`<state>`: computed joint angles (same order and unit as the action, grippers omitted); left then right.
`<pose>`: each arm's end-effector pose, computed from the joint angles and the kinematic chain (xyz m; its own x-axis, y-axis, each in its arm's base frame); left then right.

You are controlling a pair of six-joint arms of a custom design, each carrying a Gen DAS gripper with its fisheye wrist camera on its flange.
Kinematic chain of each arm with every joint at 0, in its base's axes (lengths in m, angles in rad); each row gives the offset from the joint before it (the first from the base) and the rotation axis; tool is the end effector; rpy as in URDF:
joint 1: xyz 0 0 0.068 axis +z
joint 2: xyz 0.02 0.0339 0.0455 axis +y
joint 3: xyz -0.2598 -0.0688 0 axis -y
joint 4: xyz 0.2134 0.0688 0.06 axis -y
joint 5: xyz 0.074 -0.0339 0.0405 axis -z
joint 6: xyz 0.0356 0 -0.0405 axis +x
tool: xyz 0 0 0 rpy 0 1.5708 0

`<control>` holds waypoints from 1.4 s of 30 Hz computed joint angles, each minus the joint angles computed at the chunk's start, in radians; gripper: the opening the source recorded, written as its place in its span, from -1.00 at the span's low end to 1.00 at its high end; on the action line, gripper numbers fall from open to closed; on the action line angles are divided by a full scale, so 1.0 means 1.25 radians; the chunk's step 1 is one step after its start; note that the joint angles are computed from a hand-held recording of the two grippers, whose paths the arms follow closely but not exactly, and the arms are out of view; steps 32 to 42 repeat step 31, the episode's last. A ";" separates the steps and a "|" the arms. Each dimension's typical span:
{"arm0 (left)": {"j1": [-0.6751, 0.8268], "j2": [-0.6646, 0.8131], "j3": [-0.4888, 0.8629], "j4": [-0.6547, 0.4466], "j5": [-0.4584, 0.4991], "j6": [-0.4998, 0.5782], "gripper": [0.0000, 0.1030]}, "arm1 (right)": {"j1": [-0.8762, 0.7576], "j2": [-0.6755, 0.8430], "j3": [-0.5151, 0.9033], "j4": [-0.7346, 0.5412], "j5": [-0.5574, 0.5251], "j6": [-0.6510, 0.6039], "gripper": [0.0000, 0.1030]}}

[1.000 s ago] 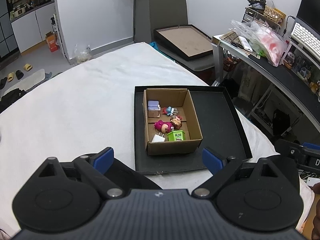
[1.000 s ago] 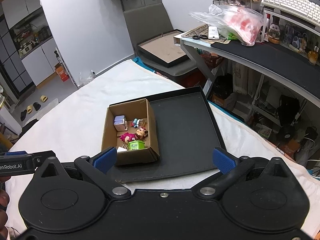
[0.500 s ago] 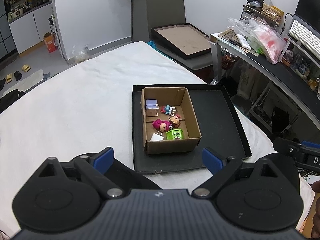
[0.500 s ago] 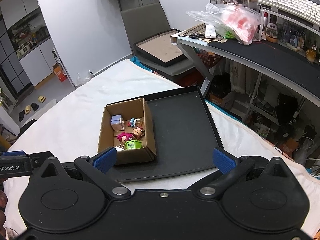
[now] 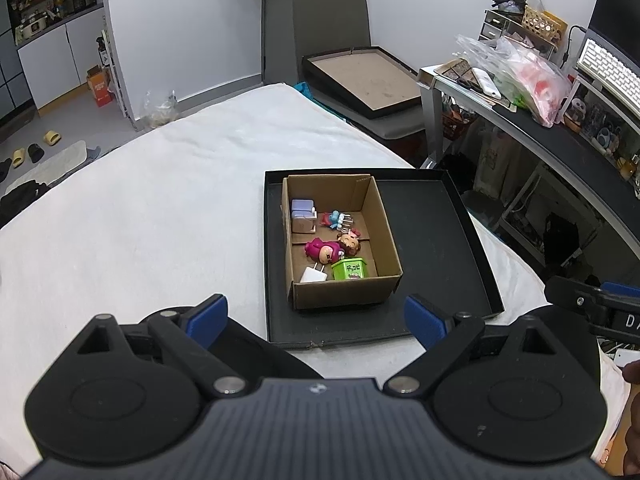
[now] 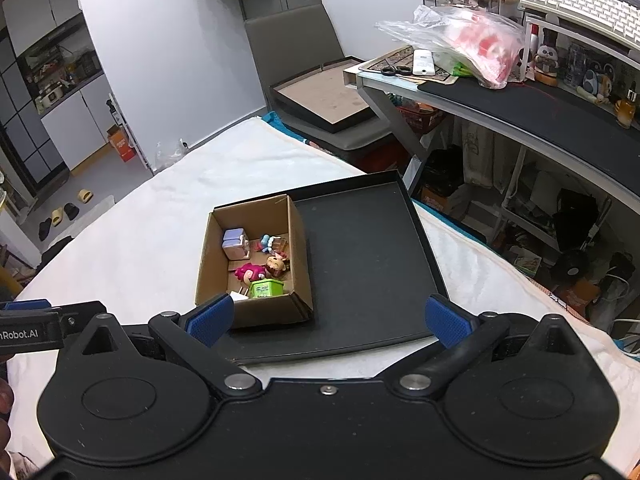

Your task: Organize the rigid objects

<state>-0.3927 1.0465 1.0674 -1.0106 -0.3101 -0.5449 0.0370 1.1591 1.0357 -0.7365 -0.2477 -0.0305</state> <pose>0.1532 -0.0517 0.3127 -0.7691 -0.2157 -0.6016 -0.2210 0.9730 -0.0664 0.2055 0.0163 0.3026 -0.7509 -0.0574 -0.6579 -0.2187 0.9616 0.1658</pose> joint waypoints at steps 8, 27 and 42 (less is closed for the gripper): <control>-0.008 -0.008 -0.003 0.000 -0.009 0.003 0.83 | -0.001 0.003 0.005 -0.005 -0.014 -0.001 1.00; -0.008 -0.009 -0.013 0.023 -0.005 0.016 0.83 | 0.018 0.002 -0.004 0.005 0.024 -0.004 1.00; -0.009 -0.003 -0.017 0.033 0.001 0.027 0.83 | 0.014 0.002 -0.009 0.011 0.025 -0.011 1.00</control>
